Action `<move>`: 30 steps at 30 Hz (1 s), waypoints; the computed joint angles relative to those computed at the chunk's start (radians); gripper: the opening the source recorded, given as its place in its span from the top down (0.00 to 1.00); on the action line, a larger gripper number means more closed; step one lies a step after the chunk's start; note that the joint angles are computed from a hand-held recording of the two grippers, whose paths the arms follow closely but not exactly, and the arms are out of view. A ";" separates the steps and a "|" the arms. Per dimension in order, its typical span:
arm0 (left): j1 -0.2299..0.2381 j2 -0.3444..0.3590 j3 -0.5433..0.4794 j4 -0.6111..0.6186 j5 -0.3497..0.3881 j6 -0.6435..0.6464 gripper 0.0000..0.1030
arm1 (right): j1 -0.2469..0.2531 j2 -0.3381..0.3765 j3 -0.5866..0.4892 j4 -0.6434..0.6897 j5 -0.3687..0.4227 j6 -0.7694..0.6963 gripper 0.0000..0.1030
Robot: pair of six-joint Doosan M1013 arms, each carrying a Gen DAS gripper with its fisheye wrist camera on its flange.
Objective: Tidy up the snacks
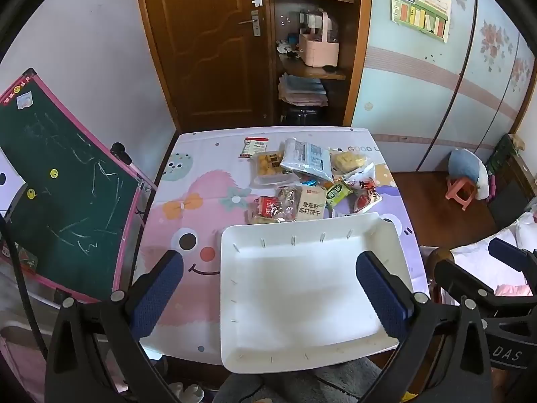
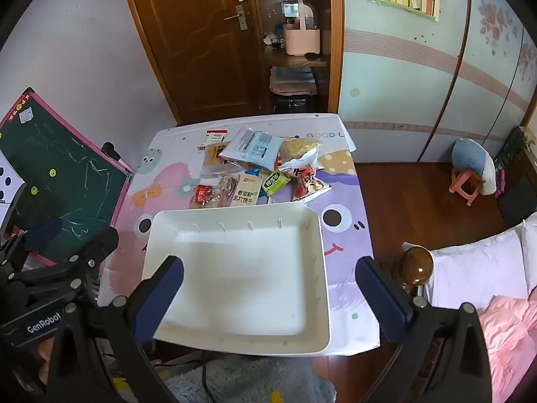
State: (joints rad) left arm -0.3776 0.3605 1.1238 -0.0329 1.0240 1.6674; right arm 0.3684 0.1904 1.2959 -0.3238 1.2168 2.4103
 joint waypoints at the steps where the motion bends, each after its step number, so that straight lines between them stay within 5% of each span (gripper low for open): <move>1: 0.000 0.000 0.000 -0.001 0.000 0.001 0.01 | 0.001 0.001 -0.001 0.000 -0.002 0.000 0.01; 30: -0.003 -0.004 0.004 0.007 -0.004 -0.008 0.01 | 0.018 0.015 -0.038 -0.056 0.022 0.010 0.01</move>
